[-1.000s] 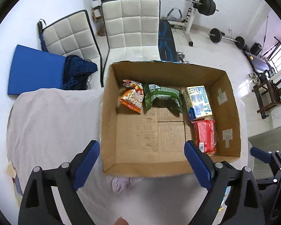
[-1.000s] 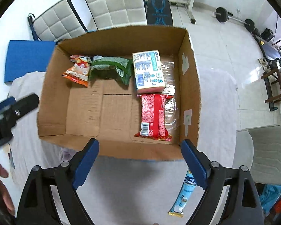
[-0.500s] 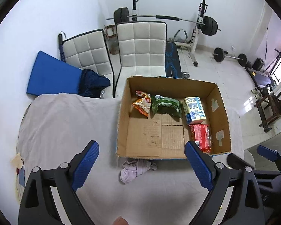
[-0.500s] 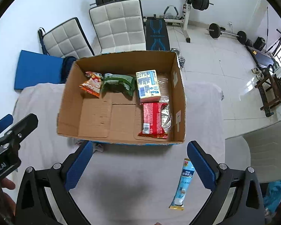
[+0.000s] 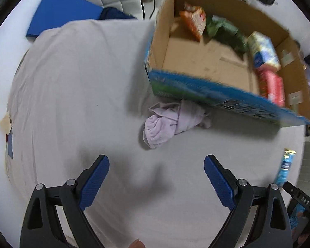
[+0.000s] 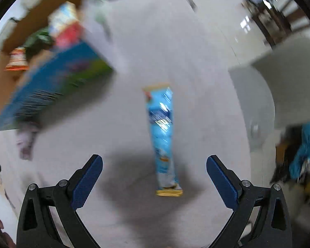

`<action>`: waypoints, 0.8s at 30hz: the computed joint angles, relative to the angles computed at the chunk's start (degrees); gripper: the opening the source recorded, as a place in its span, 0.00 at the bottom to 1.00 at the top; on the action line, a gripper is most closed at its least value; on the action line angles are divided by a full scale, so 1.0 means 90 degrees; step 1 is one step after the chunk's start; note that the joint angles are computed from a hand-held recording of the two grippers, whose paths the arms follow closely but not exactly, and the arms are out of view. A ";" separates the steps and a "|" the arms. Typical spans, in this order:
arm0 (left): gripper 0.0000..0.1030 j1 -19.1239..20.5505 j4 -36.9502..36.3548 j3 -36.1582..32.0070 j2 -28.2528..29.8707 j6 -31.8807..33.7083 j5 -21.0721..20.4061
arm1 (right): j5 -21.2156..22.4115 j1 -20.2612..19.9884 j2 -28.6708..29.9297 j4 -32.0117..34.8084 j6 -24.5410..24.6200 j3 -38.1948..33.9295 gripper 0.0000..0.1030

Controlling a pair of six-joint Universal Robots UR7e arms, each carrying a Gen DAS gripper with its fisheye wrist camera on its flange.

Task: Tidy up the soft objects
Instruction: 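Withdraw both tools and move toward the blue tube pouch and pink cloth, then grasp the blue Nestlé tube pouch with the right tool while the left tool grasps the pink cloth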

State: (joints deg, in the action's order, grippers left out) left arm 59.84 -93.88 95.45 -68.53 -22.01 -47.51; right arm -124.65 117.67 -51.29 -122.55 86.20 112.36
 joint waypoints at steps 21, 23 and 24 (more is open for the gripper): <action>0.53 0.0353 -0.0220 -0.0344 0.1352 0.1404 0.0003 | 0.0397 -0.0775 0.0213 -0.0937 -0.0426 0.0424 0.83; 0.46 0.0335 -0.0330 -0.0221 0.1255 0.1408 -0.0036 | 0.0398 -0.0769 0.0147 -0.0792 -0.0497 0.0361 0.73; 0.44 0.0325 -0.0356 -0.0156 0.1209 0.1404 -0.0033 | 0.0404 -0.0753 0.0142 -0.0743 -0.0532 0.0333 0.70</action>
State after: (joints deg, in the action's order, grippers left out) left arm 62.77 -97.08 94.04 -57.65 -9.38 -47.80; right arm -121.01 110.90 -50.02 -129.23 81.40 115.36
